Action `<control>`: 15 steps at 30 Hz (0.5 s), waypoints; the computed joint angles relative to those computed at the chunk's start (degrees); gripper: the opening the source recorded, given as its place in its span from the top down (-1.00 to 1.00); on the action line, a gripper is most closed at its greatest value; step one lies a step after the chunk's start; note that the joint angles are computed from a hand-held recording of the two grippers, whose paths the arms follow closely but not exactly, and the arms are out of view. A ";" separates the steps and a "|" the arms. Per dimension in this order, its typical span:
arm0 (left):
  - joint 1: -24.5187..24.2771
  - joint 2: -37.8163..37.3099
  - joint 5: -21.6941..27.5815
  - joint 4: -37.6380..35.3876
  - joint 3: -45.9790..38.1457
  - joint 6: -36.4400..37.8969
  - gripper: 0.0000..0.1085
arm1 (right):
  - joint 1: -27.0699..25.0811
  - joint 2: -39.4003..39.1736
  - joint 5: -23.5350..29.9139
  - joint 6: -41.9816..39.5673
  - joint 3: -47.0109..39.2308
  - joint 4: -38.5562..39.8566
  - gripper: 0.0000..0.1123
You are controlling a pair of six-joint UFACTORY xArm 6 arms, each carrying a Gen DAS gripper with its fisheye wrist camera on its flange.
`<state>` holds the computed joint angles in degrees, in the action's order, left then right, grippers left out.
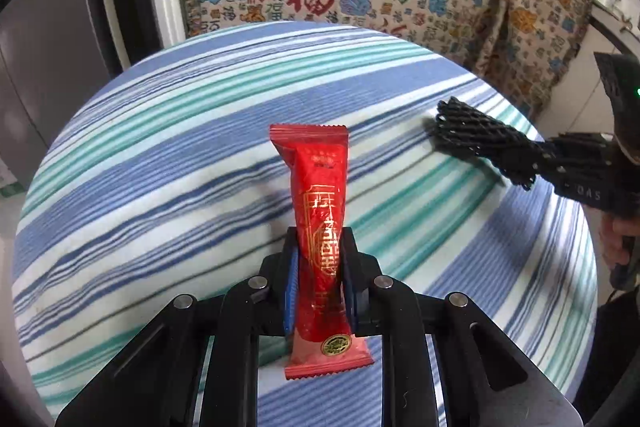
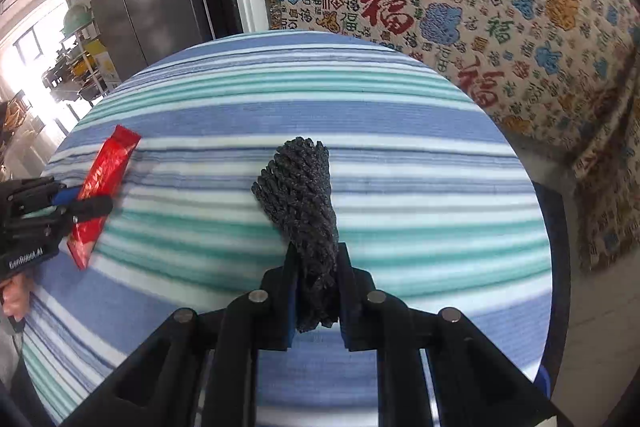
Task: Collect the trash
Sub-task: 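Lift the red wrapper with the left gripper while the right lifts the black net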
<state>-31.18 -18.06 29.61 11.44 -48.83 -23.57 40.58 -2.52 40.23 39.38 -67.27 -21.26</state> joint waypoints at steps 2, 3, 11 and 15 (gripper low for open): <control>-0.94 -1.95 1.01 1.13 1.48 -0.57 0.59 | 2.39 -4.76 -0.92 7.68 5.97 -6.55 0.66; -1.28 -2.68 1.51 2.40 2.14 -1.83 0.31 | 3.26 -6.54 -1.48 11.19 8.44 -9.33 0.57; -3.43 -1.60 6.62 12.26 1.76 -12.76 -0.71 | 3.40 -6.61 -1.49 6.09 9.90 -4.77 -0.47; -2.19 -0.88 6.00 13.80 1.94 -15.94 -0.89 | 2.74 -5.86 -2.60 4.48 9.64 -4.53 -0.58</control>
